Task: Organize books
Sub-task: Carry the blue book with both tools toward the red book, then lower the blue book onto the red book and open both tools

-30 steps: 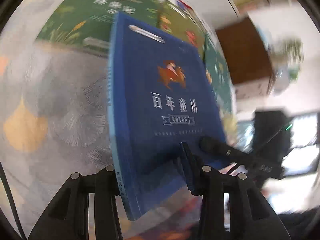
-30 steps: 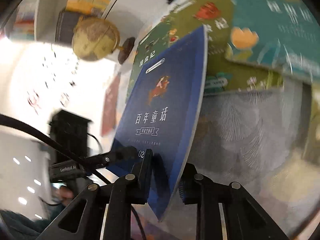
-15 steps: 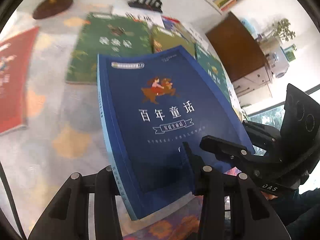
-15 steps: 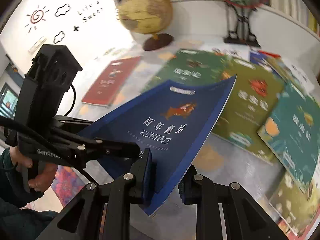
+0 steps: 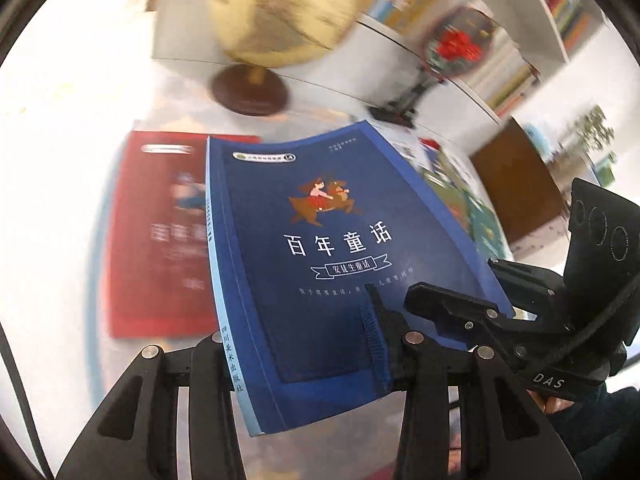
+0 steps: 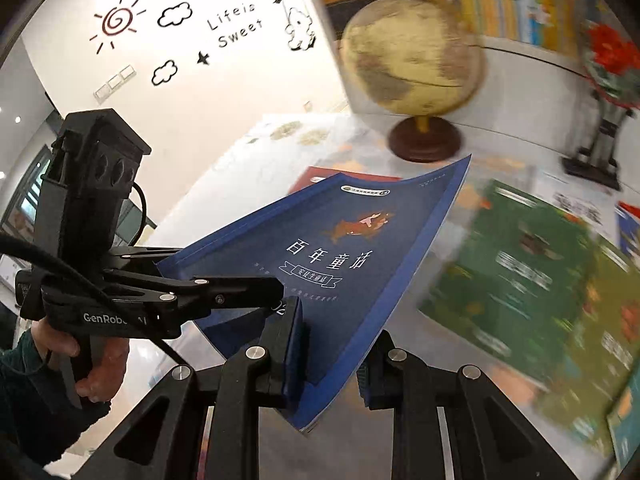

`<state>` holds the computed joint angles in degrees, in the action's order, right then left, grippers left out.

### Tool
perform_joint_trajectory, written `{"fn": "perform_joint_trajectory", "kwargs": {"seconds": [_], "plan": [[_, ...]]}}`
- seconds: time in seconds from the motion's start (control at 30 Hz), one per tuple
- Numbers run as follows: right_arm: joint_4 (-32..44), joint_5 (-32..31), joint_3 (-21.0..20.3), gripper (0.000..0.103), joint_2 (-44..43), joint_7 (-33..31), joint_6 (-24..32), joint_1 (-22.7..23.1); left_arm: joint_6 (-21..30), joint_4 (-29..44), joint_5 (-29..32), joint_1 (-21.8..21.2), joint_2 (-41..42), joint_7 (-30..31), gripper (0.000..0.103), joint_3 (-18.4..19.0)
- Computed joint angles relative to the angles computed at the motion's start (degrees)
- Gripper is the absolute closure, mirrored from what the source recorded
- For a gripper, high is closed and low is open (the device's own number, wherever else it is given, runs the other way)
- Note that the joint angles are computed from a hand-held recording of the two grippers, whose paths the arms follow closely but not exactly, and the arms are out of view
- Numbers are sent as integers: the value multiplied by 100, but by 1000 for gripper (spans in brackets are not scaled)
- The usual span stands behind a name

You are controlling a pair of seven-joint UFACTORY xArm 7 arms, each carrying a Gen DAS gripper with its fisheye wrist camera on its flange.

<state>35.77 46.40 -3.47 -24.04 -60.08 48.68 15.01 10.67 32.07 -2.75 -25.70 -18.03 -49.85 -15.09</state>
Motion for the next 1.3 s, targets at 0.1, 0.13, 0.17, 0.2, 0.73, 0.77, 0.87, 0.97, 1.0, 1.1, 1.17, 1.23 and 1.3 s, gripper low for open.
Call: {"fn": "perform_joint_trajectory", "kwargs": {"seconds": [0.1,0.13,0.17,0.2,0.73,0.77,0.87,0.97,1.0,1.1,1.17,1.23,1.3], "plan": [[215,229,333,80,480,189,-423,256,-245,-262,-368,-227,-2,570,64,565],[292,285,416,80,640,257,-543,318,-353,-351,-497,-295,8,792,64,740],[379,330,486,80,806,311,-651,369,-417,-396,-621,-364,30,980,64,867],[450,357,537,80,939,358,-727,398,-501,-460,-797,-487,48,1225,64,1059],[1006,151,1067,79,2081,1060,-1109,360,-1146,-712,-3867,-3347,300,4229,64,3821],[1005,155,1084,79,2115,1095,-1127,360,-1108,-719,-3916,-3273,316,4256,64,3750],[994,161,1103,78,2195,1188,-1140,331,-1004,-755,-4084,-3100,304,4390,64,3573],[1008,198,1107,77,2328,1340,-1095,275,-1049,-797,-4578,-3340,270,4781,62,3690],[999,220,1108,77,2353,1382,-1072,249,-1084,-828,-4682,-3334,239,4847,61,3647],[971,286,1115,77,2395,1480,-972,178,-1149,-995,-4784,-2930,124,4728,61,3201],[936,357,1128,76,2414,1513,-958,154,-1169,-1177,-4642,-2436,-8,4395,61,2719],[910,599,1126,76,2423,1487,-917,122,-1242,-1350,-4552,-2364,-163,4191,61,2647],[898,796,1121,76,2425,1535,-873,91,-1317,-1519,-4468,-2291,-318,3935,61,2557]]}}
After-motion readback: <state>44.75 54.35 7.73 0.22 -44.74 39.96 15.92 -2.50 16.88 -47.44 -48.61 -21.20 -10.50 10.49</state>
